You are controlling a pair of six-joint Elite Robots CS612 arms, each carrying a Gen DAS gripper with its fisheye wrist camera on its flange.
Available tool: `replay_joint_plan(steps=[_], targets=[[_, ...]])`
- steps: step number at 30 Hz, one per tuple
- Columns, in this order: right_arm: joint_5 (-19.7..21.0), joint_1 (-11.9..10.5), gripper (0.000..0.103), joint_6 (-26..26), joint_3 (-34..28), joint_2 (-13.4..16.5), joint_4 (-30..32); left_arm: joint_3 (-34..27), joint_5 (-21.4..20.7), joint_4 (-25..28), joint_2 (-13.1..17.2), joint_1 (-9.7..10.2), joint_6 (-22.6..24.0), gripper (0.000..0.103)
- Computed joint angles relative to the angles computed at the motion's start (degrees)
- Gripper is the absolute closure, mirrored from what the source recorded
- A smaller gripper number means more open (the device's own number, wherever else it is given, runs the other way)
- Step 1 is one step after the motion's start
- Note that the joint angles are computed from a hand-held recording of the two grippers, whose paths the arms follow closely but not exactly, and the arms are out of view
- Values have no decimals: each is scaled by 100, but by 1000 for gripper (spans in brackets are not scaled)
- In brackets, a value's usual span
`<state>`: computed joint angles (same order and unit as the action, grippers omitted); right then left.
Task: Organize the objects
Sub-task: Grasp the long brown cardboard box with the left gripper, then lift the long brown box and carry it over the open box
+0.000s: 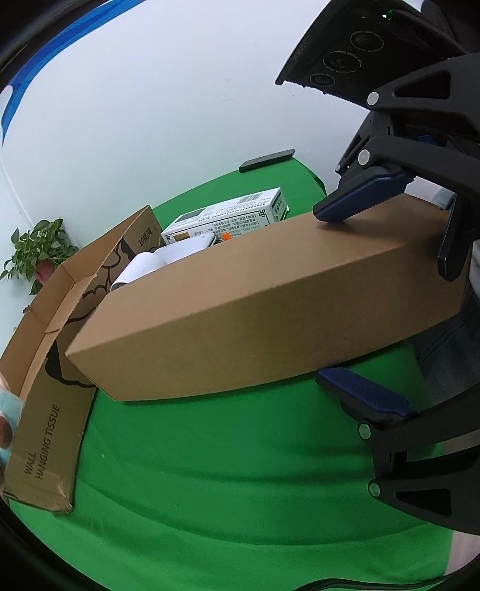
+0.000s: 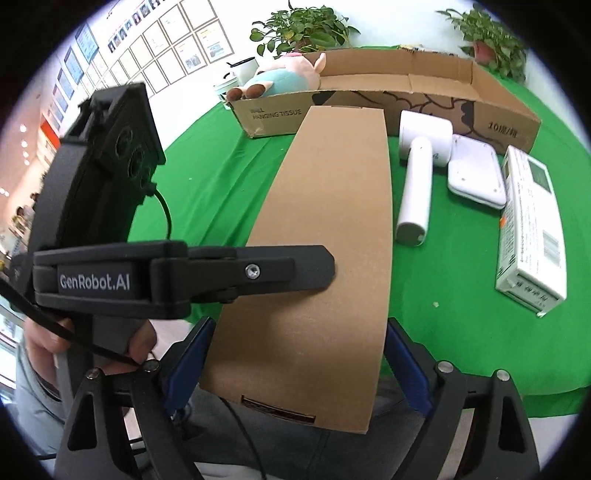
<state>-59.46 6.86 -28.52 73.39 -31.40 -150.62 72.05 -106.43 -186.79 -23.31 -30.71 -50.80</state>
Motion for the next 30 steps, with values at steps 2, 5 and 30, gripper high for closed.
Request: replay_joint_plan(steps=[2, 5, 30], targets=[[225, -35, 14, 23, -29, 4, 193, 6, -69, -79, 26, 7, -171, 21], [404, -70, 14, -31, 30, -26, 286, 49, 1, -28, -14, -25, -157, 21], [654, -8, 21, 899, -104, -16, -2402, -755, 1316, 208, -260, -153, 1603, 24]])
